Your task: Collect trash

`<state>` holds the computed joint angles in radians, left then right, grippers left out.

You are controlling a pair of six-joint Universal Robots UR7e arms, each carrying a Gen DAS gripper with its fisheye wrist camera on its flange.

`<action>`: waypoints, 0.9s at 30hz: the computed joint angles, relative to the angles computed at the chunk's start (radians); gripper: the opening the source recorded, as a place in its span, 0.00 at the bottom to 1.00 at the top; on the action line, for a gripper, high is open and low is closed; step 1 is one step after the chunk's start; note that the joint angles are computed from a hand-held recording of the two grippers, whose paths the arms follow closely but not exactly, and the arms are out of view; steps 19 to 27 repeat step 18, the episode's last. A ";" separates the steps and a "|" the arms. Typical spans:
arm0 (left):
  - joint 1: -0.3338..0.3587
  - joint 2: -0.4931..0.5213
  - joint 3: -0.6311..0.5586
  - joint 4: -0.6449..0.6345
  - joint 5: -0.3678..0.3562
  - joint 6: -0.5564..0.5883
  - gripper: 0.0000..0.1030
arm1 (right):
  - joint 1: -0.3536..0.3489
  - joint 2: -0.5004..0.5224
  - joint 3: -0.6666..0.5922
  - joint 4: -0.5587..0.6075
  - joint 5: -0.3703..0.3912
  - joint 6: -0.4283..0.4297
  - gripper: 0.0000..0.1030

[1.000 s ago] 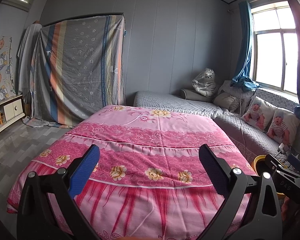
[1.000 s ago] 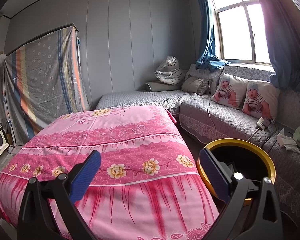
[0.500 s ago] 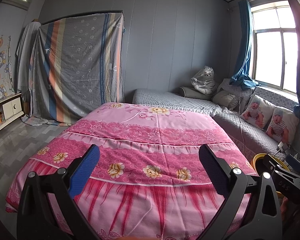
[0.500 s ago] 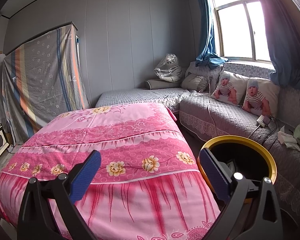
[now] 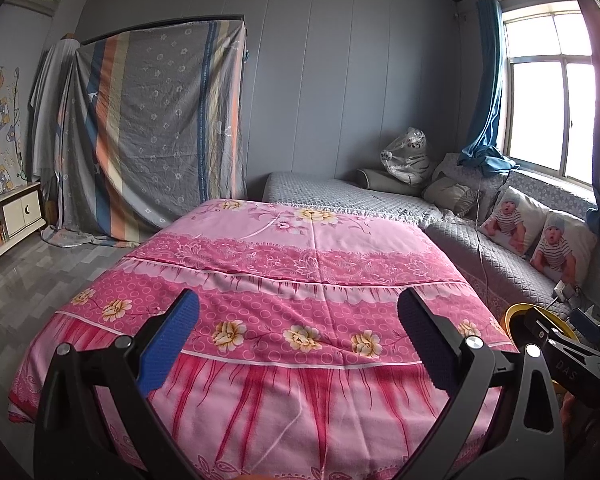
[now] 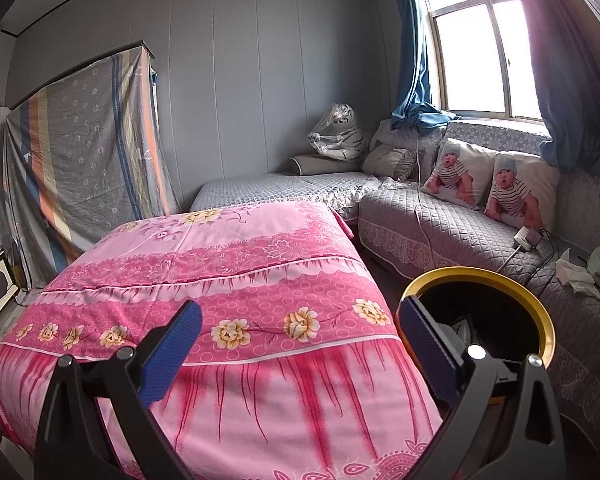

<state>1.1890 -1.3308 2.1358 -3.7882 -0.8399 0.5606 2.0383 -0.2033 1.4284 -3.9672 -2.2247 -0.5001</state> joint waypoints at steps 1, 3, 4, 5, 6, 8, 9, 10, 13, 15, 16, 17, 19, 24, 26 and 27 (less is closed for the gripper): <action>0.000 0.001 0.000 -0.002 0.000 0.004 0.92 | 0.000 0.000 0.001 0.000 0.000 0.000 0.92; 0.001 0.005 0.002 -0.018 -0.002 0.017 0.92 | 0.000 0.000 0.000 0.000 0.000 0.001 0.92; 0.002 0.005 0.000 -0.019 -0.003 0.020 0.92 | 0.000 0.000 0.000 0.000 0.001 0.001 0.92; 0.002 0.004 0.000 -0.016 -0.003 0.020 0.92 | 0.000 0.000 0.001 0.000 0.000 0.001 0.92; 0.002 0.003 0.001 -0.013 -0.005 0.017 0.92 | 0.000 0.000 0.001 -0.001 0.000 0.001 0.92; 0.004 -0.004 0.002 0.007 -0.015 0.006 0.92 | 0.000 -0.001 0.001 0.001 0.001 0.000 0.92; 0.005 -0.006 0.004 0.013 -0.019 0.003 0.92 | 0.000 -0.001 0.002 0.001 0.001 0.000 0.92; 0.005 -0.008 0.004 0.016 -0.021 0.001 0.92 | 0.000 0.000 -0.001 0.002 0.000 0.001 0.92; 0.005 -0.013 0.005 0.031 -0.025 -0.004 0.92 | 0.000 0.000 0.002 0.002 0.000 0.003 0.92; 0.005 -0.013 0.005 0.029 -0.025 -0.004 0.92 | 0.000 0.000 -0.001 0.002 0.000 0.000 0.92; 0.005 -0.013 0.006 0.031 -0.025 -0.006 0.92 | 0.000 0.000 -0.001 0.002 0.000 0.000 0.92; 0.004 -0.013 0.006 0.031 -0.023 -0.005 0.92 | 0.000 0.000 -0.001 0.001 0.000 0.001 0.92; 0.006 -0.013 0.004 0.035 -0.024 -0.008 0.92 | 0.000 0.000 -0.001 0.003 0.000 0.001 0.92; 0.006 -0.013 0.004 0.035 -0.024 -0.008 0.92 | 0.000 0.000 -0.001 0.003 0.000 0.001 0.92; 0.006 -0.013 0.004 0.035 -0.024 -0.008 0.92 | 0.000 0.000 -0.001 0.003 0.000 0.001 0.92; 0.006 -0.013 0.004 0.035 -0.024 -0.008 0.92 | 0.000 0.000 -0.001 0.003 0.000 0.001 0.92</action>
